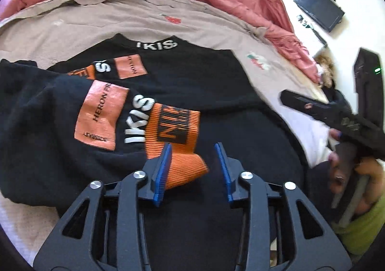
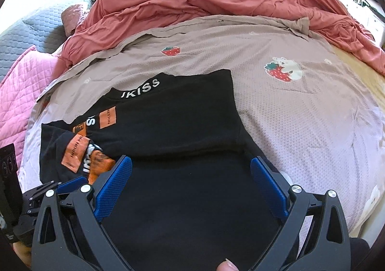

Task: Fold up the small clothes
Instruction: 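Grasp the placed orange cuff with the right gripper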

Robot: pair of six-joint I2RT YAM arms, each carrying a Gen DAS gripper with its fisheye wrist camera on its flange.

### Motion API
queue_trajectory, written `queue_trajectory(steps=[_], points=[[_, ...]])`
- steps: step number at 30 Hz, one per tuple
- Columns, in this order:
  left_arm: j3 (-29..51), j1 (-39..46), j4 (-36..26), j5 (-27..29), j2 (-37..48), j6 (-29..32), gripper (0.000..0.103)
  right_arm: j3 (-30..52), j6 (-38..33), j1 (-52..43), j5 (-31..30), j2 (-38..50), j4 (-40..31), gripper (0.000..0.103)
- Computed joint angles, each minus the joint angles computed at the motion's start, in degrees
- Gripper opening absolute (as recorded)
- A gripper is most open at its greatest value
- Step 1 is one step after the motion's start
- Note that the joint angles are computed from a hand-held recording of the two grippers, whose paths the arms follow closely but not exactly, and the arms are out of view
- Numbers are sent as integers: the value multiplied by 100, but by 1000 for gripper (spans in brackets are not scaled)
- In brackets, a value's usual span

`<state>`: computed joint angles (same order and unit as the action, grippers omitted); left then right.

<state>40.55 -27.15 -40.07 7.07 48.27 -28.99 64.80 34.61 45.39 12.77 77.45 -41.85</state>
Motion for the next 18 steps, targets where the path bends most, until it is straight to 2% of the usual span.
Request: queue_trajectory(steps=[4,7,9,12,15,17,18], points=[[109,262,-170,179,-389,28,35,62,31,79,-174,161,106,98],[266,739,-467,-22,-534,143,38,169,110,217,-575,463,365,98],[327,1494,-746,-27,-681,397,39,283,135,332,-804,696,520,98],[425,2889,-1054,352,-776,921,42,522,64,561,-1042,1193,747,98],[529,4166,-1207,650,-736,1487,49,745,-32,720,-1192,1707,923,98],[569,4930,-1197,832,-606,1781,49,808,-64,760,-1263,1928,1024,97],[599,5180,-1180,954,-527,1826,49,846,-56,766,-1324,2031,1057,93]])
